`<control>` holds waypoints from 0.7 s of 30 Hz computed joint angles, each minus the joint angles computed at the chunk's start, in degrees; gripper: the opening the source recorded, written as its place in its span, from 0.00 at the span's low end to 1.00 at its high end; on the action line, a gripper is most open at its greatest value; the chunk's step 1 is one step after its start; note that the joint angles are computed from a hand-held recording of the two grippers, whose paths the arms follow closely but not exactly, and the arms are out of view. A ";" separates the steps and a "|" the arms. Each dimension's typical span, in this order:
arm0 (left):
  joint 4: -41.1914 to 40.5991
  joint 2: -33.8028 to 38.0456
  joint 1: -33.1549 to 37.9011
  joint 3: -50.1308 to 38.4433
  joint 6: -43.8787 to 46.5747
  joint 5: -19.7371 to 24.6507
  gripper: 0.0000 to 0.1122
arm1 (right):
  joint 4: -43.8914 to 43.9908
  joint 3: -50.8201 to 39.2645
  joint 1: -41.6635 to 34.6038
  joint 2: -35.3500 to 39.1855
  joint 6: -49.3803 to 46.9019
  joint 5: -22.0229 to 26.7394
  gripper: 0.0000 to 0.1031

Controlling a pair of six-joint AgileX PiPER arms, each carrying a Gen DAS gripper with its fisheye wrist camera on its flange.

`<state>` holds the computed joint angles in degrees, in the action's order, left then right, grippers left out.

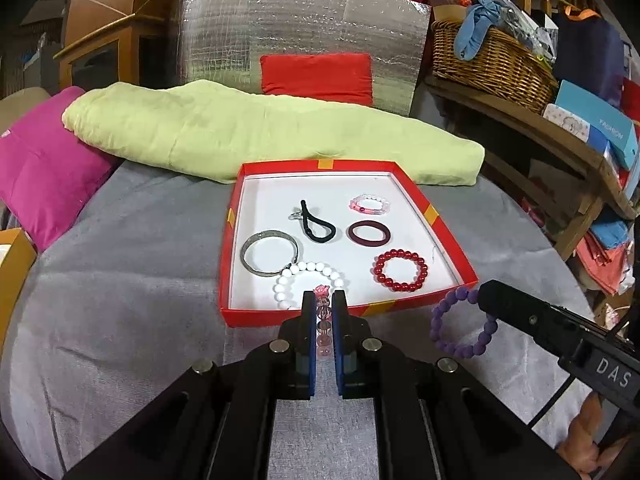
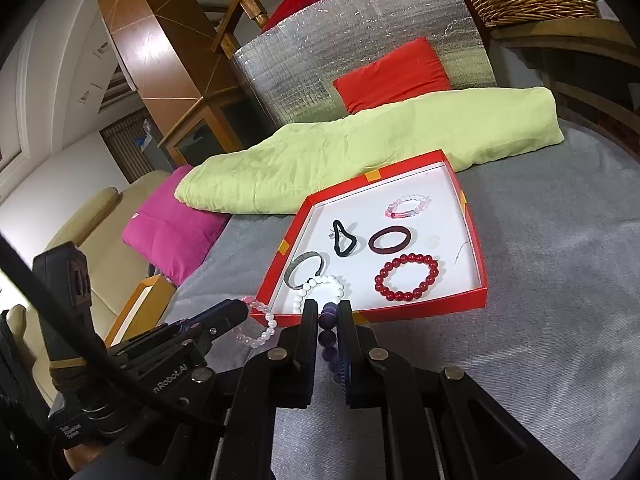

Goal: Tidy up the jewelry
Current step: 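Carry the pink-and-white bracelet with the left tool while the right carries the purple bracelet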

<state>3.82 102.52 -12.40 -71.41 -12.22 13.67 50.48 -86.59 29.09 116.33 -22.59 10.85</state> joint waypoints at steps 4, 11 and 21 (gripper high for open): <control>8.07 0.55 -0.76 -0.89 -8.51 0.73 0.07 | -3.34 -0.47 0.25 0.42 3.53 -0.23 0.10; 18.16 0.91 -1.11 -1.64 -18.58 1.59 0.07 | -5.79 -1.48 0.15 1.24 6.62 -0.23 0.10; 28.16 1.66 -1.80 -2.73 -27.45 3.18 0.07 | -7.73 -3.41 -0.29 2.68 9.28 0.57 0.10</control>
